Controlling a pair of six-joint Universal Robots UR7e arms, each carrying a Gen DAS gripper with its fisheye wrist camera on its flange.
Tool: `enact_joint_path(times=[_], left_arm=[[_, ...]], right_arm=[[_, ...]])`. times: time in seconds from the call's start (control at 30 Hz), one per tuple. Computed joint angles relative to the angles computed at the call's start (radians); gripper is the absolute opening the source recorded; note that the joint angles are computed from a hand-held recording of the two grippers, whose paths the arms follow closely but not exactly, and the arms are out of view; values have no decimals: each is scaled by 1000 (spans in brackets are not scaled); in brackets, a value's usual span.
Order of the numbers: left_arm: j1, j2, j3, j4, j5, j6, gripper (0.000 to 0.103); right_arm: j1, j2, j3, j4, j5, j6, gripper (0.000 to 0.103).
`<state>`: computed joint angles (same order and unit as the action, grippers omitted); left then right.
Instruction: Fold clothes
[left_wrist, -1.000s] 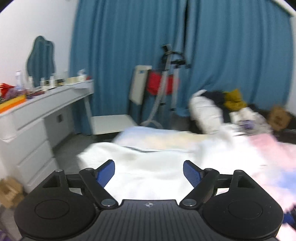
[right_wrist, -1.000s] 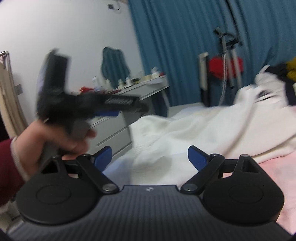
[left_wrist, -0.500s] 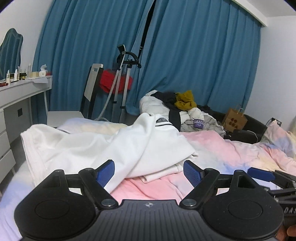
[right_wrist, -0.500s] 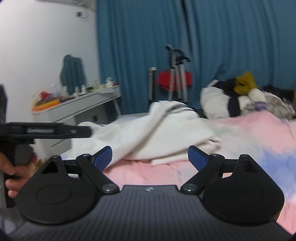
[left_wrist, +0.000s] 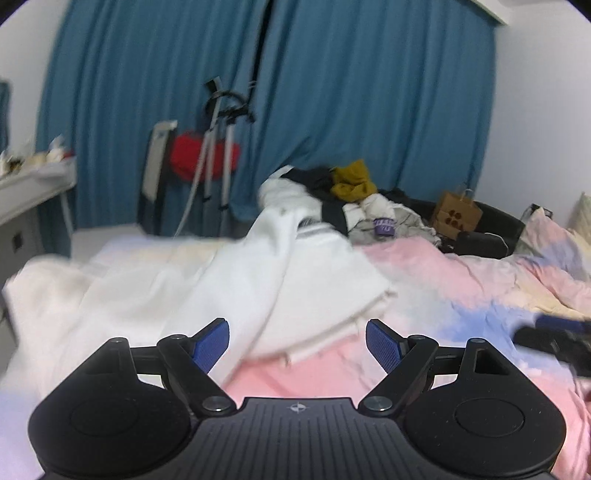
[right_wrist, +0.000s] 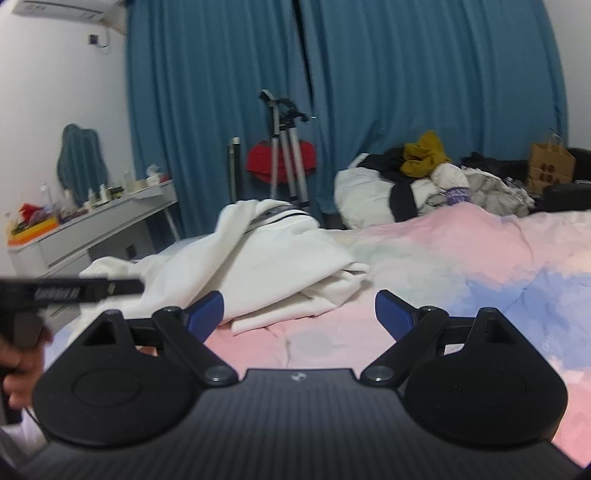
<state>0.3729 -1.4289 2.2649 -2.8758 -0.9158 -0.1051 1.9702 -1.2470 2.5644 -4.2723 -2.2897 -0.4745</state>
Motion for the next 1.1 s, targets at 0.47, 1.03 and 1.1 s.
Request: enact_joint_path(times=[0.47,1.03,1.1], left_arm=[[249,698,-776,119,-14,49,40],[-52,240,-137,-28,-252,236,12],[-78,173,-57,29,-302,172,10]], right_arm=[[-320,-46,12,26,158,68,90],[-357,-139,66,-25,266,104,90],[-331,-169,79,-1,260,132,90]])
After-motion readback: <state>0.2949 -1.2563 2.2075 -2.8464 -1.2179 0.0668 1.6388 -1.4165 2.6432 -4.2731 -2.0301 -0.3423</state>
